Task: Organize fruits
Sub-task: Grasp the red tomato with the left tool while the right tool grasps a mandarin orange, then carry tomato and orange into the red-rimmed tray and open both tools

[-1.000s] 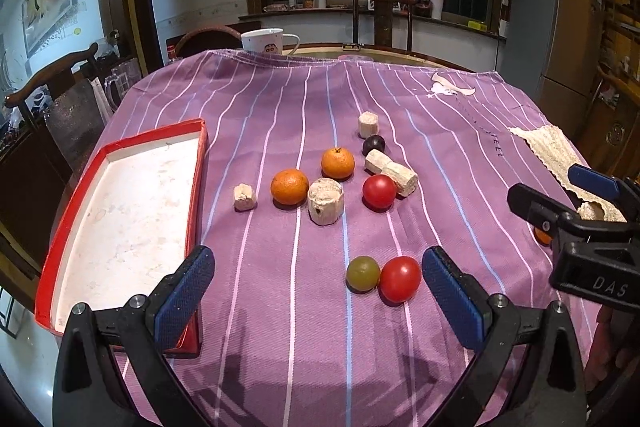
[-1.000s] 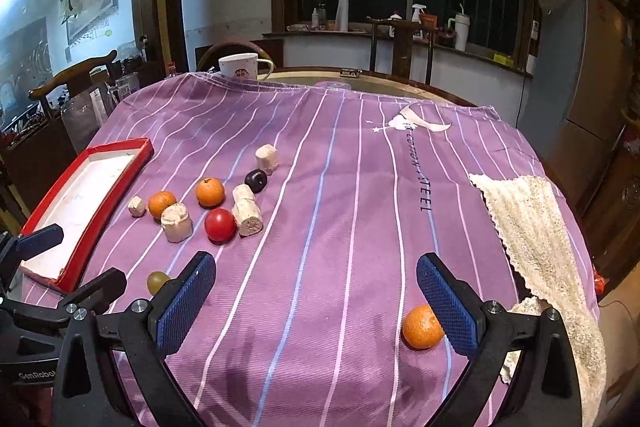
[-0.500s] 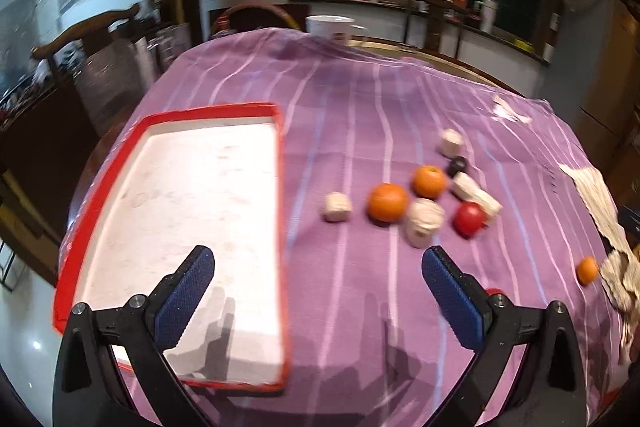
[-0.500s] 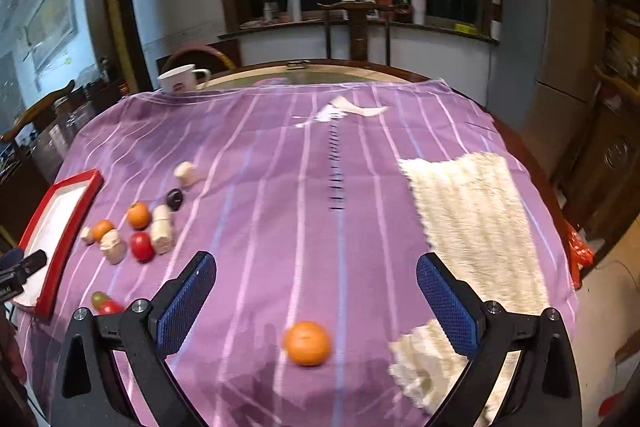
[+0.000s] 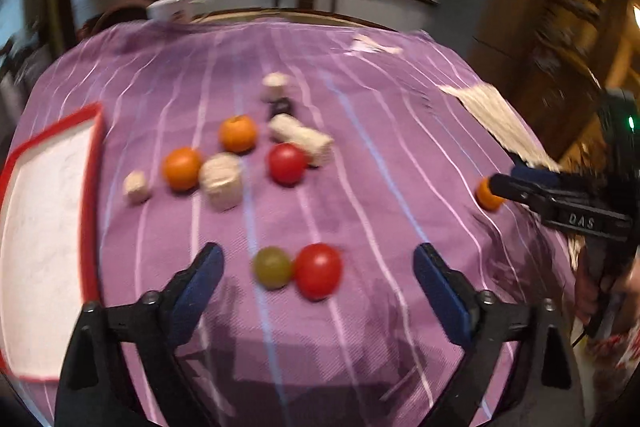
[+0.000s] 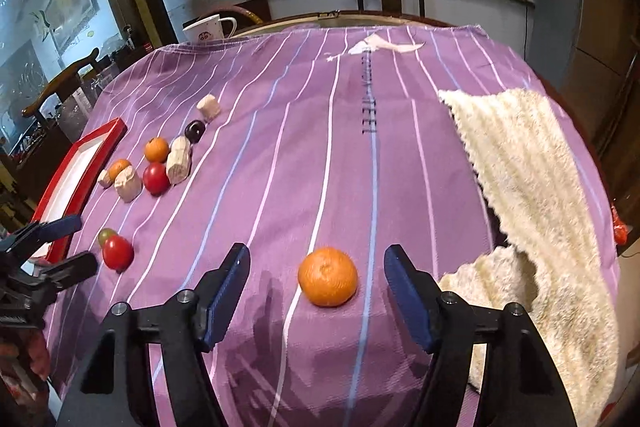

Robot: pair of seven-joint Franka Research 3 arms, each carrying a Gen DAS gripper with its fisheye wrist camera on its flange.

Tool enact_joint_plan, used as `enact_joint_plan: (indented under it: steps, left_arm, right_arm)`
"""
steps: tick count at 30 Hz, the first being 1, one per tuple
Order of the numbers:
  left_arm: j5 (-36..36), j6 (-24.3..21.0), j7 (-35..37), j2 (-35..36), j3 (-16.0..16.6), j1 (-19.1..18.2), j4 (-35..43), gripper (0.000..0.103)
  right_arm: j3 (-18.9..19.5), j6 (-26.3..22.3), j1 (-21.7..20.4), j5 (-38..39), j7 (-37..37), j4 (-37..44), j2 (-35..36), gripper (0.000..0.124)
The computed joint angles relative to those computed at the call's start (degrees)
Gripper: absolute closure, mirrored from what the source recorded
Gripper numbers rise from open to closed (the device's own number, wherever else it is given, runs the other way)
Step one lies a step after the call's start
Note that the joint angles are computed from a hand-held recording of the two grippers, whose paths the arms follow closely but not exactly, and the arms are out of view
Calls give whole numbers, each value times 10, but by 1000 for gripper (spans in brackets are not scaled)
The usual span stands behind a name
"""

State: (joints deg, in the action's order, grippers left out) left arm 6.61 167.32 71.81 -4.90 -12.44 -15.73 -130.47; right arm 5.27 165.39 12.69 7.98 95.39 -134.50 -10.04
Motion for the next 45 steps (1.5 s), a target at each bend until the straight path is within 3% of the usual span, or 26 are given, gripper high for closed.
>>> enact_joint_plan:
  steps: [2,6,9,11,14,17,22,26,27,31,36,42,45]
  left_arm:
    - [27,-2,2,7,-6,1,7,25]
    - [-53,-15,121,30,0,-17,24,42]
    - [-3,-24,100,39,-6,-6,31,48]
    - [-44,-26,141,34,-7,-6,26,51]
    - [1,-31,121,26,-8,2,21,67]
    - [-37,-33,159,17,-1,-1,13,76]
    - [-76,-34,215,17,2,-6,12,73]
    - [50,-44,150,20,-11,6,18,74]
    - [52,-44,152,18,-10,6,16,74]
    - [0,-29,175,5,0,2,2,75]
    - [-97,3,187,-28,29,2,-20,75]
    - [-76,12,75,-87,54,55,-60,75]
    - [7,-6,-29,-106,32,132,-74,75]
  right_arm:
    - [-3,-3,4,8,-8,2,3,50]
    - [-8,-9,14,32,-30,7,15,50]
    - [-6,-13,16,36,-32,10,21,50]
    - [-3,-12,14,26,-24,8,20,55]
    - [14,-15,-8,-46,35,7,18,72]
    - [12,-24,-12,-67,59,8,17,84]
    - [0,-30,-3,-39,41,6,16,86]
    - [3,-29,-3,-50,51,5,12,88]
    - [5,-28,-4,-54,54,3,10,88]
    - [9,-24,-2,-59,57,5,1,88]
    - [0,-25,36,11,-4,33,1,88]
    - [1,-53,107,163,-152,127,46,88]
    - [19,-88,126,225,-216,199,98,88]
